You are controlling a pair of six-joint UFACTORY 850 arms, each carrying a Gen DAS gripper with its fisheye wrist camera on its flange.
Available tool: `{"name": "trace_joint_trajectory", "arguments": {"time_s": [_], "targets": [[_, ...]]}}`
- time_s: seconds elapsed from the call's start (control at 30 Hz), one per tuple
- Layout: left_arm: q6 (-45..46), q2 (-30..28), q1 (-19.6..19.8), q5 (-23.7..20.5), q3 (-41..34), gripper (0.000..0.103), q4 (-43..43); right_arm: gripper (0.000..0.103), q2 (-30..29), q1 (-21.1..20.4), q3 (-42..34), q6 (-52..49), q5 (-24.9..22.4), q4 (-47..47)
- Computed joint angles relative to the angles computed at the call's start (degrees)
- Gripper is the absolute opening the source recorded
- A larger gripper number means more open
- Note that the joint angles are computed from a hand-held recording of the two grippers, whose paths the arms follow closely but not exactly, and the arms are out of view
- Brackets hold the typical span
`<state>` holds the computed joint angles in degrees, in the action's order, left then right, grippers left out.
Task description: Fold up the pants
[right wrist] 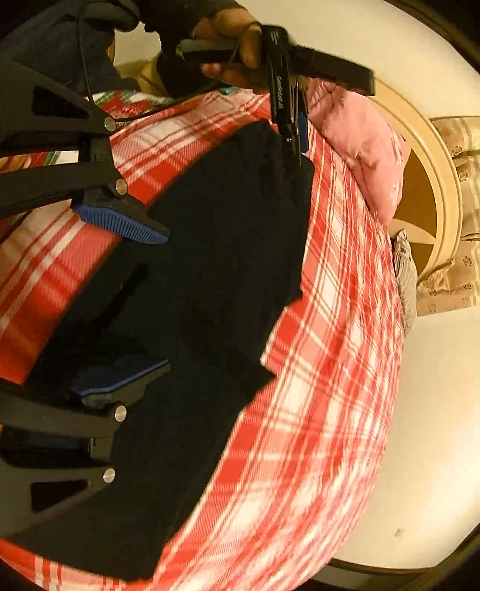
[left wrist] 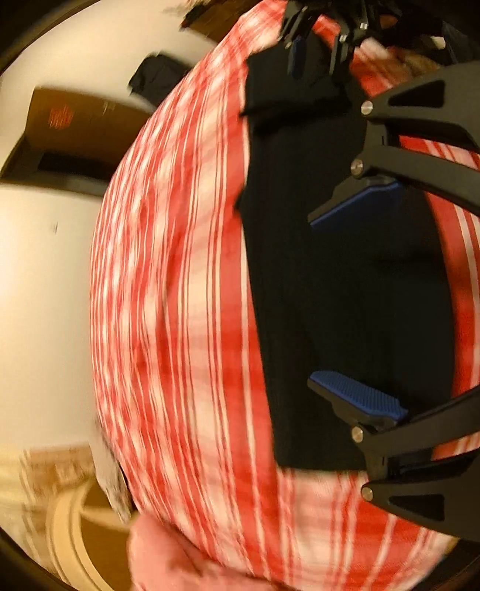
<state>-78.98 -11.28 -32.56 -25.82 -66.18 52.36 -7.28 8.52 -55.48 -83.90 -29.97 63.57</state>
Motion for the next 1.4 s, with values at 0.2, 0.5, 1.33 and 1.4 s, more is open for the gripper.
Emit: {"name": "trace_joint_trajectory", "arguments": {"time_s": [0.2, 0.5, 1.33, 1.4], "targets": [[-9.6, 3.5, 4.5, -3.5, 6.6, 0.082, 4.4, 0.064, 0.5, 2.8, 2.7, -0.7, 3.3, -4.1], [-22.6, 4.6, 7.3, 4.8, 11.5, 0.082, 12.5, 0.064, 5.0, -3.4, 4.1, -8.6, -1.6, 8.4], [-20.6, 3.4, 8.0, 8.0, 10.4, 0.059, 14.6, 0.064, 7.1, -5.8, 8.4, -14.5, -2.5, 13.4], [-15.9, 4.0, 8.3, 8.8, 10.4, 0.047, 10.1, 0.064, 7.1, -6.0, 8.4, -15.0, -2.7, 13.8]]}}
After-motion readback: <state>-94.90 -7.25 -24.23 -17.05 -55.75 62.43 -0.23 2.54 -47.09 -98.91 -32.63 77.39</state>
